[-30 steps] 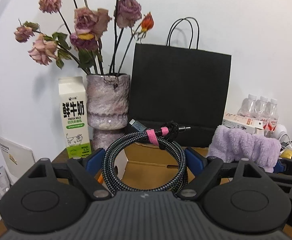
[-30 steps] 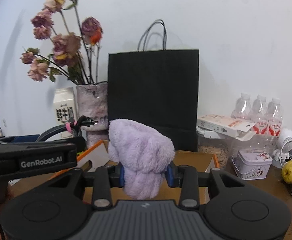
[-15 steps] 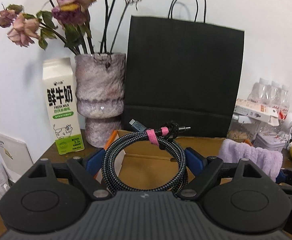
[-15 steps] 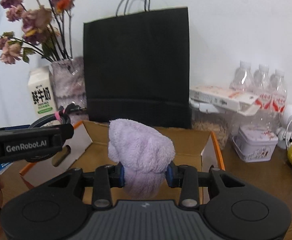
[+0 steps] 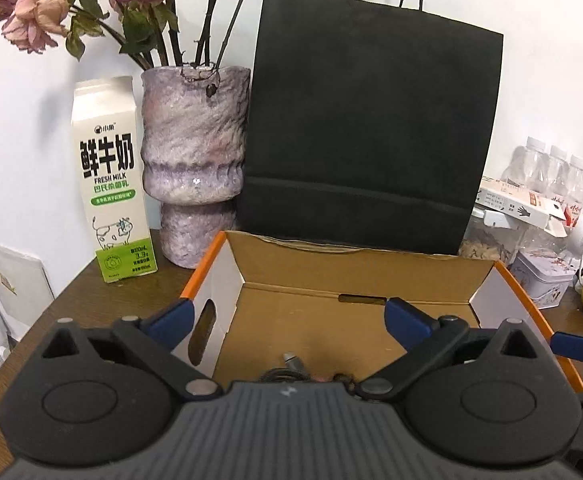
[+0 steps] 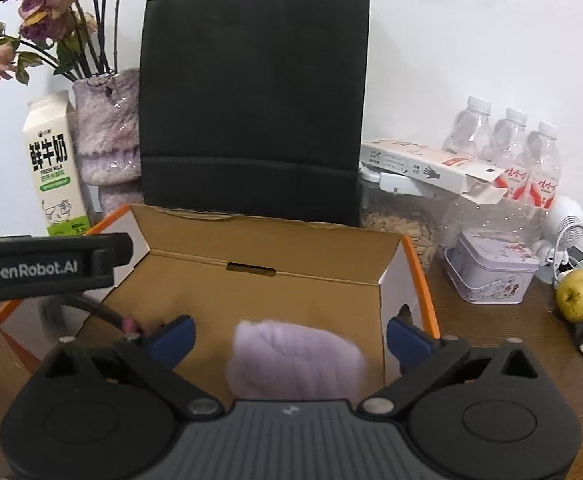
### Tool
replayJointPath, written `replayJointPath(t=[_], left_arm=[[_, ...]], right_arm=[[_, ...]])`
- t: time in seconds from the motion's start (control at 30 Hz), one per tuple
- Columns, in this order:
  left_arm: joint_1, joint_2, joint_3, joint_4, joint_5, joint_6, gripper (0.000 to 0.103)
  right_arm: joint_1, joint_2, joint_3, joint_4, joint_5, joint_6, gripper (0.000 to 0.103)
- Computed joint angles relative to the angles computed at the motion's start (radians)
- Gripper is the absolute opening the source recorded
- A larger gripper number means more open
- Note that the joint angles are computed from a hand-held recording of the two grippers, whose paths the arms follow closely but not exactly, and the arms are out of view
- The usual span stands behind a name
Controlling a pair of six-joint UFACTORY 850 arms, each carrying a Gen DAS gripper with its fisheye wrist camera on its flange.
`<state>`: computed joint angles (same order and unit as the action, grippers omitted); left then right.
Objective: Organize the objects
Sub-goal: 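Lower the cable and headband into the box and open both grippers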
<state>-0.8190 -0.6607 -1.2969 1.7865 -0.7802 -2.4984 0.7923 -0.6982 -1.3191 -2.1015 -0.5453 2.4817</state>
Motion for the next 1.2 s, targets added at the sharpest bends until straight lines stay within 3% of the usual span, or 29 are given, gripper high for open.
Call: replayJointPath(t=[0.8, 1.2], left_arm=[[-0.031, 0.071, 0.066, 0.024, -0.033, -0.029, 0.103], [-0.094, 0.164, 0.173, 0.045, -0.109, -0.077, 0.103]], right_arm=[[0.02, 0.065, 0.075, -0.092, -0.06, 0.098, 0.102], [0.059, 0.162, 0.19, -0.167, -0.144, 0.172, 0.103]])
